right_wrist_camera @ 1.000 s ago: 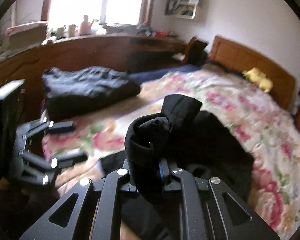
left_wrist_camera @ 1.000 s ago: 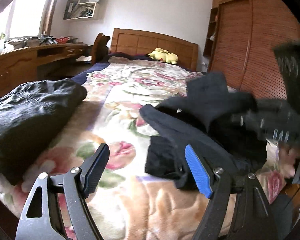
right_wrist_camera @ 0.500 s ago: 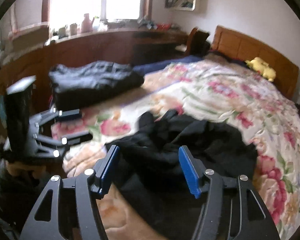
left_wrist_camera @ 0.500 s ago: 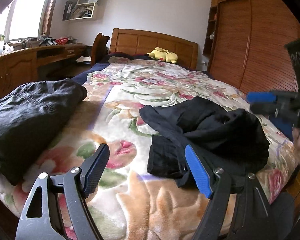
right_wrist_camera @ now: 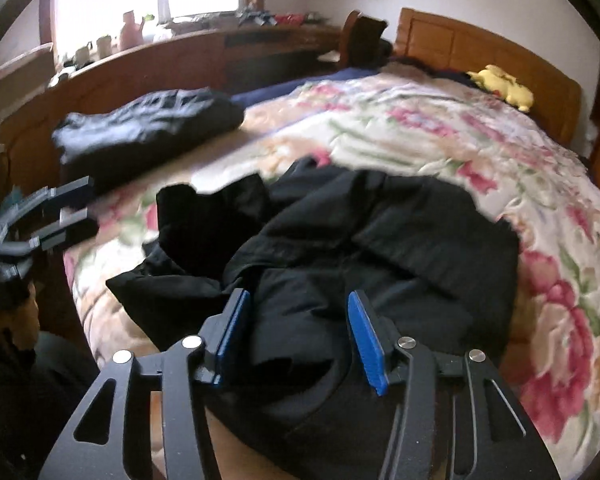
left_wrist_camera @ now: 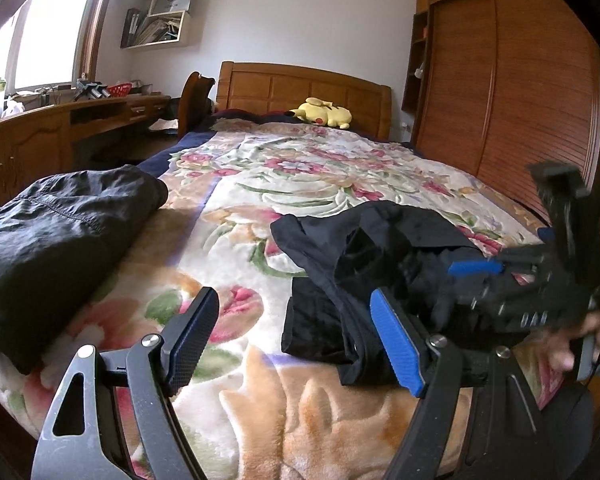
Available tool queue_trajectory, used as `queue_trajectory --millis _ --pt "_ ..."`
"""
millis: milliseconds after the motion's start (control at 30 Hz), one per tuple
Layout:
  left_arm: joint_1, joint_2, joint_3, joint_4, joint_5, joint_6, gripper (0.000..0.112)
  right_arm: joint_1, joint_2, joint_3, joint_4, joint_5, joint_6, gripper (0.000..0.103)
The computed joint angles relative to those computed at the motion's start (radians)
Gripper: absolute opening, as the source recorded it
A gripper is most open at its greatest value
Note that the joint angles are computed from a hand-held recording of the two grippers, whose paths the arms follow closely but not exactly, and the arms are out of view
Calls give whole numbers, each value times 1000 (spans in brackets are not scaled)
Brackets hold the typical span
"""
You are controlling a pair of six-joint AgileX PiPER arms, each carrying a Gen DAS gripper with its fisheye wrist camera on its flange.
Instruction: Fold large clothes
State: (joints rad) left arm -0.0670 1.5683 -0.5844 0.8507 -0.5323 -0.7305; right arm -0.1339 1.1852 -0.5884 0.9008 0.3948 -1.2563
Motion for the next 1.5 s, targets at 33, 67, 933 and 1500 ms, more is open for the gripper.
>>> queue_trajectory --millis 33,67,933,1500 --pt "2 3 -4 5 2 -6 79 30 29 2 18 -23 -2 53" --pt "-1 3 -2 -1 3 -3 79 54 60 -7 18 -40 2 52" --pt "-50 20 -20 -18 36 33 79 140 529 -745 -657 284 700 52" --pt "-12 10 -10 27 18 9 79 311 665 -929 -738 192 770 1"
